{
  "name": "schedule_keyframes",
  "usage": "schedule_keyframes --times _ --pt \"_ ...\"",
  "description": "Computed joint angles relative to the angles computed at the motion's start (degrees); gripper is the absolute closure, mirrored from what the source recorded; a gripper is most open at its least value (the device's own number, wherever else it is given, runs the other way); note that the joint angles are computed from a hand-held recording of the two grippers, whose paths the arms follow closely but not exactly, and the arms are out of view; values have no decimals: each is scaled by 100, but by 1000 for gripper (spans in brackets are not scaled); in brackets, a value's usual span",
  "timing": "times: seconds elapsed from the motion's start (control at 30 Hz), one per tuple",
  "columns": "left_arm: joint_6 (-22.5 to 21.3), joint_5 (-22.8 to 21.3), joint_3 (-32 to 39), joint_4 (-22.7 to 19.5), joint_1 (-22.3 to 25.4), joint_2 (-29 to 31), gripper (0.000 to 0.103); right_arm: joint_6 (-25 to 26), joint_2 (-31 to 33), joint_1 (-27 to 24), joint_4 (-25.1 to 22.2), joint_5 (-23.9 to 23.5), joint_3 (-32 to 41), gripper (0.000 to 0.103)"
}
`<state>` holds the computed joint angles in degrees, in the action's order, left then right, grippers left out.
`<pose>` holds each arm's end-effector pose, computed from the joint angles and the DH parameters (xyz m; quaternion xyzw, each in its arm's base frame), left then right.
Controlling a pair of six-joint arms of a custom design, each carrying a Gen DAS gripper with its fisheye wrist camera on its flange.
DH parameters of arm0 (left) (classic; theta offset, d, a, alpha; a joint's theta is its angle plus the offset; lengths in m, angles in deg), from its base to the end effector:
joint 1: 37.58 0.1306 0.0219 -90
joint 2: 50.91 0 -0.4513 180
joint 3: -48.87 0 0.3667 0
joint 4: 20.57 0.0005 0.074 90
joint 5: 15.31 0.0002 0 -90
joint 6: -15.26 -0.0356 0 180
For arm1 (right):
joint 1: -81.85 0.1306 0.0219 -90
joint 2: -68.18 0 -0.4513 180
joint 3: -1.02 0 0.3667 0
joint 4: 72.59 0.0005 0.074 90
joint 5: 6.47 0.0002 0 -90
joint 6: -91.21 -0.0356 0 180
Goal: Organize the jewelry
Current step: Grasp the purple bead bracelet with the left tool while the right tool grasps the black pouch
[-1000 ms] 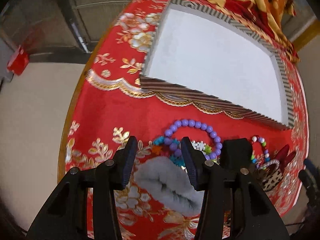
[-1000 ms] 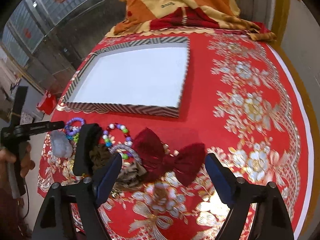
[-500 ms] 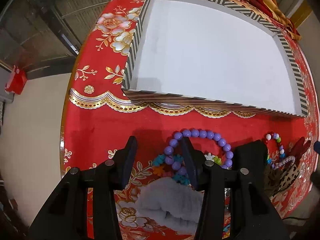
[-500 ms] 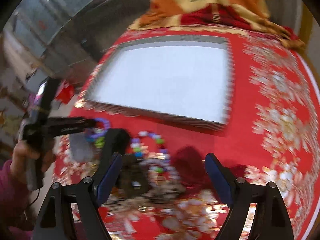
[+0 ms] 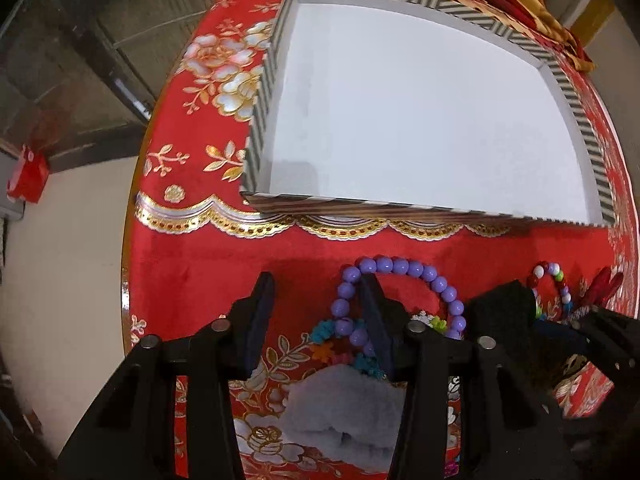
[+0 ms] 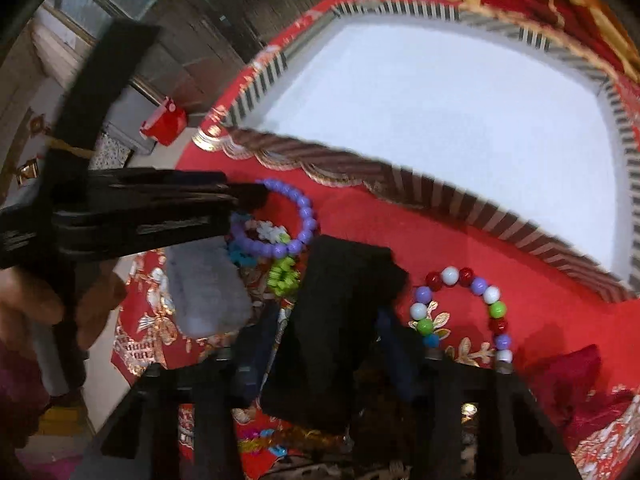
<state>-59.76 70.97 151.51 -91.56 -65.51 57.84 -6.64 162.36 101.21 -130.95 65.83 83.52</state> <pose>0.4919 -0.2588 0.4121 0.1084 0.9872 -0.0111 0.1163 0.4217 0.1591 0.4050 -0.1241 0.9656 0.1875 0.1308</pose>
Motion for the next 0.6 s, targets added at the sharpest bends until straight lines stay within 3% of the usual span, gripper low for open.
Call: schedule_keyframes --times 0.07,0.13,0.3,0.6 --pt "-15 4 -37 70 -13 -25 89 -39 -18 -43 80 -126 -44 75" --pt "24 143 -26 112 28 -9 95 -77 -55 -102 140 -205 -103 79" --pt "4 596 -34 132 134 -112 95 -113 -226 -201 207 -348 -109 84" --pt "35 848 319 -41 146 -438 95 -138 -679 -530 203 -649 17 84"
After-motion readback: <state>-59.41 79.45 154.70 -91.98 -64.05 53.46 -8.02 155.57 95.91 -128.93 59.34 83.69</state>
